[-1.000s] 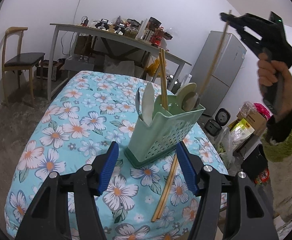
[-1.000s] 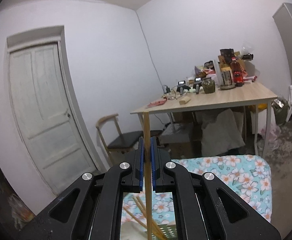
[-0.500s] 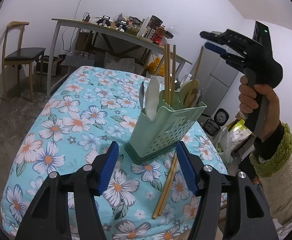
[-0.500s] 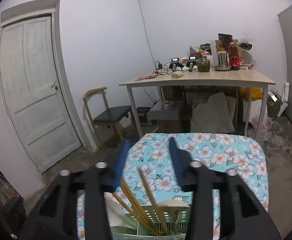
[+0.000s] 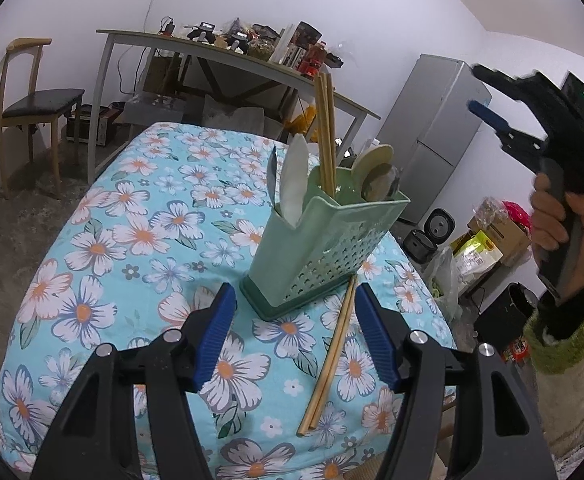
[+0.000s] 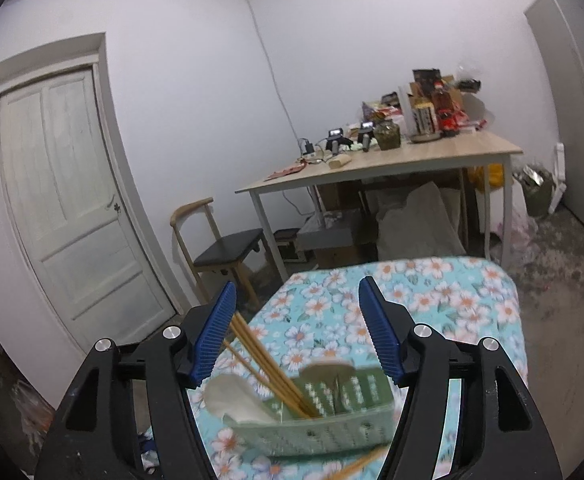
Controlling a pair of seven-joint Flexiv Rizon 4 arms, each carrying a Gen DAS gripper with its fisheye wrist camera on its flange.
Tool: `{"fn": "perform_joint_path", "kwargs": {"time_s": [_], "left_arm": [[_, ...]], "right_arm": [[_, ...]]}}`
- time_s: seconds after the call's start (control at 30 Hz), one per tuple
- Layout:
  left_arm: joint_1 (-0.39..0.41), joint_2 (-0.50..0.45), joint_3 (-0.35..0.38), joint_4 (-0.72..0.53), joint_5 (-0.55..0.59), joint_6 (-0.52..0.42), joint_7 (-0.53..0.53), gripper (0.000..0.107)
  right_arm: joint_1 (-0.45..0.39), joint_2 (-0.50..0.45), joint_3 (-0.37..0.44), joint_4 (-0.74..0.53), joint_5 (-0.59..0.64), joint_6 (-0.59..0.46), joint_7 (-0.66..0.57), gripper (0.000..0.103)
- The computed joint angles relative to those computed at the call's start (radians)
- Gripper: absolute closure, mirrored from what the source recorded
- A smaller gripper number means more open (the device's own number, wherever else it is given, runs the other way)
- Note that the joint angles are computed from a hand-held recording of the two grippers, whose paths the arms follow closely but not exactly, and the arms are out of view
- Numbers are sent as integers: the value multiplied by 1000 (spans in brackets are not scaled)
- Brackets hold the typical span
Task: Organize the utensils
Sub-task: 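Move both grippers down to the remaining chopsticks beside the holder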
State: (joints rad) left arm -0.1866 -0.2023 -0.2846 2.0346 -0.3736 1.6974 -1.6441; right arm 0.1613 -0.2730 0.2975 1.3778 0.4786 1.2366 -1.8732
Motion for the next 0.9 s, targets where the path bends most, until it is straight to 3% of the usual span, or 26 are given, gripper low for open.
{"fn": "perform_joint_path", "kwargs": {"time_s": [0.2,0.37,0.43,0.6,0.73,0.9], "left_arm": [[-20,-25,17,-25,11,-29,5,47],[-93,-45,105,-65,62,-93,-20,47],[-97,-52,109,-75,71,-119,-13,47],[7,-73,-50,-57,-59,-148,127,50],[12,-103,-79,-82,-143,-235,203,60],[-17,-138,-51,-126,-233,-361,244,73]], "right_arm": [[-24,61,-24,107,37,-22,60,42],[-36,81,-49,183,78,-99,144,42],[-45,82,-49,198,123,-137,153,42],[-48,69,-55,234,196,-260,200,47],[-36,47,-66,254,193,-335,272,49],[-38,35,-66,264,213,-370,295,49]]}}
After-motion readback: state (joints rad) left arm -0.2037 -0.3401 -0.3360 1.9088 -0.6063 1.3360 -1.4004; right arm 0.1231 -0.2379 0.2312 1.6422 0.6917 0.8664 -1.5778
